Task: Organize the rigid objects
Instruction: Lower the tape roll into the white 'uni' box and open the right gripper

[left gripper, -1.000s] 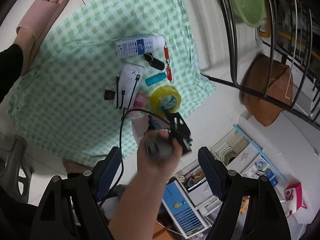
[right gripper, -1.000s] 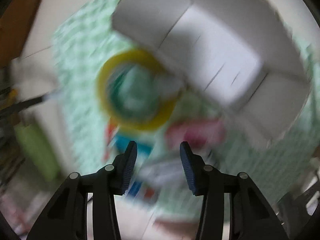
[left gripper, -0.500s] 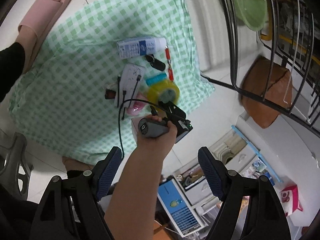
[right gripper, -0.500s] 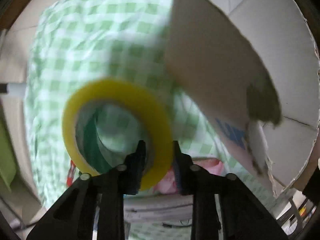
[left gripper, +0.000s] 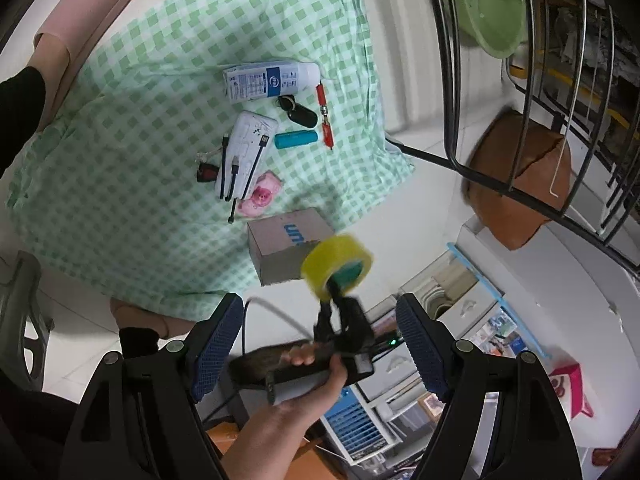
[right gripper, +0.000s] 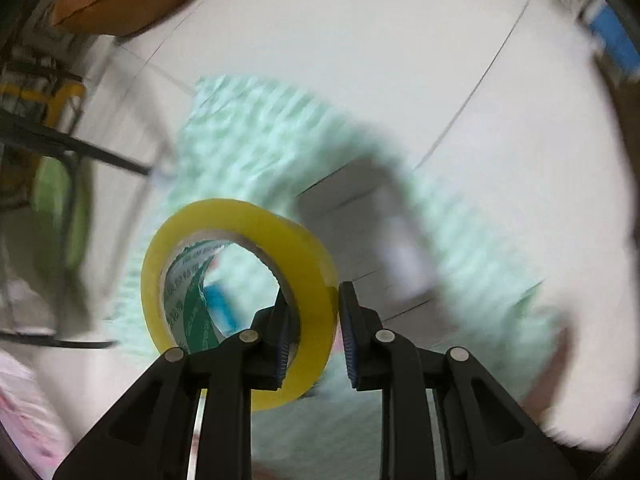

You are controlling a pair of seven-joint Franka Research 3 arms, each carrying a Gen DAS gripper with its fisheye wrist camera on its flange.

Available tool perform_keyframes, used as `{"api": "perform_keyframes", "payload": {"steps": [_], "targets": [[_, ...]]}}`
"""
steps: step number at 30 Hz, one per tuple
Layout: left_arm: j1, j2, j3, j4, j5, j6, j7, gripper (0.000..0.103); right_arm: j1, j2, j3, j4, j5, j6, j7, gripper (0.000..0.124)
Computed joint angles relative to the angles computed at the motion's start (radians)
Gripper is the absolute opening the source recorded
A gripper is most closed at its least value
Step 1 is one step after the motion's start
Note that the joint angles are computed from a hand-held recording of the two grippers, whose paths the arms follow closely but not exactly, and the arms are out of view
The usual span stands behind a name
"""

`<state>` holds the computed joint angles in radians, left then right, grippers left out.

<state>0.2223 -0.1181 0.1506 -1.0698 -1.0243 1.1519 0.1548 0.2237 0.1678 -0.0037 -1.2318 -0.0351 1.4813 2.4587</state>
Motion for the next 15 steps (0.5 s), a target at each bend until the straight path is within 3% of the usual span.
{"api": "perform_keyframes", "payload": {"steps": [7,10,15], "targets": [[-0.005,-0.005,-0.007,-0.010,0.017,0.000,-0.002,0.078,0.035,0.080,-0.019,0.068,-0.257,-0.221,-0.139,0.024],[-0.009,-0.003,-0.007,-0.011,0.020,-0.003,-0.013,0.078,0.066,0.091,-0.019,0.036,-0.339,-0.217,-0.192,0.024],[-0.006,0.012,-0.014,0.004,0.019,0.001,-0.012,0.078,0.082,0.095,-0.005,-0.016,-0.309,-0.125,-0.240,0.030]]}}
